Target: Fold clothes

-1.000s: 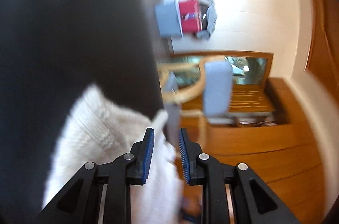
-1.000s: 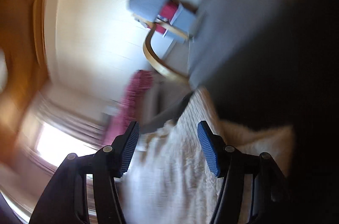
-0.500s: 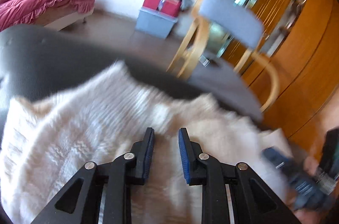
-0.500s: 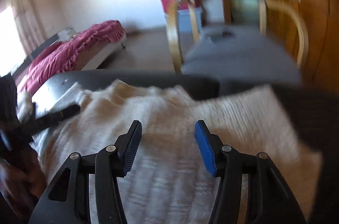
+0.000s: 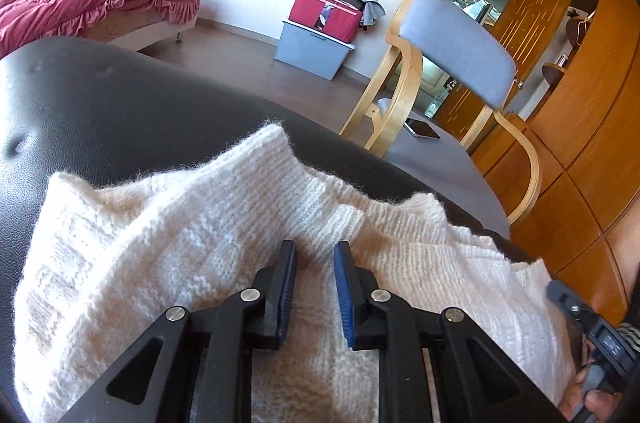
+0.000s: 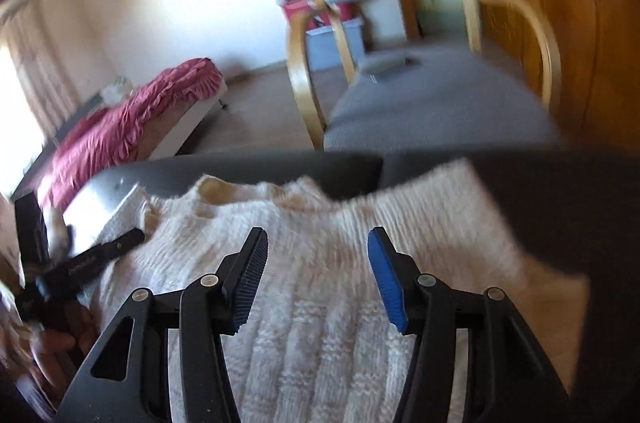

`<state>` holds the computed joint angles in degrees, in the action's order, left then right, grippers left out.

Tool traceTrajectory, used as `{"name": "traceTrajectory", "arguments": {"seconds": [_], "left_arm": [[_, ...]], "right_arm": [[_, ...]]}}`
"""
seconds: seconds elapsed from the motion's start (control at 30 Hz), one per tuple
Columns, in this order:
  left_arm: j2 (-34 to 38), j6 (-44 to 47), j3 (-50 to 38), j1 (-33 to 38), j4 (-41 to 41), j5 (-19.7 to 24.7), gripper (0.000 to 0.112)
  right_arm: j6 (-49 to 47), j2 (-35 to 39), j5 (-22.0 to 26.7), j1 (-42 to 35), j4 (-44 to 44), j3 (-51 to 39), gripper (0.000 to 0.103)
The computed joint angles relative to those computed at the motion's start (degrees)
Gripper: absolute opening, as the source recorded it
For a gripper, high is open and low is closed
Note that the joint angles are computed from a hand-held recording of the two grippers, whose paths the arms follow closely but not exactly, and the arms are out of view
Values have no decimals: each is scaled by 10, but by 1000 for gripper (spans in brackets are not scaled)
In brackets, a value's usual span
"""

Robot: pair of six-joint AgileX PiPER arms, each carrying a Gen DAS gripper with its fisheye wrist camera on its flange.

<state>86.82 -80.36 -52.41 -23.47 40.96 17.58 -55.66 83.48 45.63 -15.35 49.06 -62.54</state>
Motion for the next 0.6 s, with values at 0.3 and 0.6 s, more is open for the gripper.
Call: {"name": "traceTrajectory", "arguments": {"seconds": [0.3, 0.6], "left_arm": [[-12, 15, 12, 9, -10, -5, 19], [-42, 42, 49, 31, -55, -59, 19]], "right_arm": [[38, 62, 14, 18, -98, -46, 22], [14, 119, 98, -66, -25, -85, 11]]}}
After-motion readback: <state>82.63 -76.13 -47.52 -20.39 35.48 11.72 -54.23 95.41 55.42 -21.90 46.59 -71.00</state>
